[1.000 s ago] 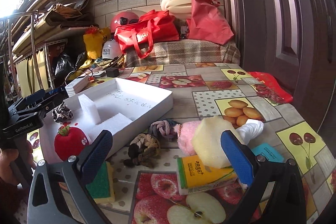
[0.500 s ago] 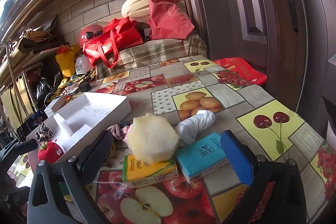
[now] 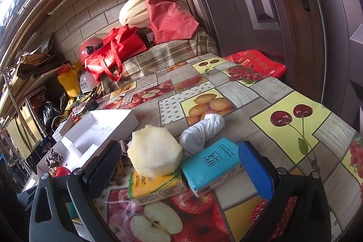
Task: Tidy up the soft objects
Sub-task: 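Grasp the green scouring sponge with the left tool while the right tool grasps a yellow foam piece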
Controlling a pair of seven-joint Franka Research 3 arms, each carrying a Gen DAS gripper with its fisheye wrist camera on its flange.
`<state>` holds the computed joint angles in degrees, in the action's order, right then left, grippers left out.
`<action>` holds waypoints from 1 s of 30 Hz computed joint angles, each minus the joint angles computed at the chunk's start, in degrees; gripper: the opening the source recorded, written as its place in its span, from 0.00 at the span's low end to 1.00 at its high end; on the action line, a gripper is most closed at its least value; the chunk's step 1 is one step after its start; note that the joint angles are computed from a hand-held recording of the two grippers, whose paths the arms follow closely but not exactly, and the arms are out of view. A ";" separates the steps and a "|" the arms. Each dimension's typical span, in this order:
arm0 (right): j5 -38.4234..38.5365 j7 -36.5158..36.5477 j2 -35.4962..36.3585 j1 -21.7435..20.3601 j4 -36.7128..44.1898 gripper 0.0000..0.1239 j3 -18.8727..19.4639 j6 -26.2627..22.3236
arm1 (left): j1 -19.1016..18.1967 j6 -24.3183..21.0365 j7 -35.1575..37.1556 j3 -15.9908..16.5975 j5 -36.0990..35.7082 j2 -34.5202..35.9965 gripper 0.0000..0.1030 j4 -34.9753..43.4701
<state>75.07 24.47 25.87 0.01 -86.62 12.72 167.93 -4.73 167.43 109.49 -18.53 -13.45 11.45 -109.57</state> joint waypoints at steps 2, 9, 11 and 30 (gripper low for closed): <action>0.38 0.66 0.07 -0.34 0.07 0.83 -0.01 -0.57 | -1.44 -4.03 -2.71 1.46 3.34 1.09 1.00 2.00; -0.22 6.17 0.85 -0.96 0.79 0.83 -0.99 -2.67 | 2.49 -15.89 10.31 -5.74 -10.27 5.36 0.99 9.42; 0.58 6.15 0.90 -1.44 0.88 0.83 -0.63 -2.67 | -0.54 -9.86 10.54 -3.65 -8.81 3.52 0.99 6.82; 1.08 9.03 1.34 -2.29 1.22 0.83 -1.17 -5.90 | -7.25 -8.56 -18.56 9.10 24.47 6.15 1.00 11.53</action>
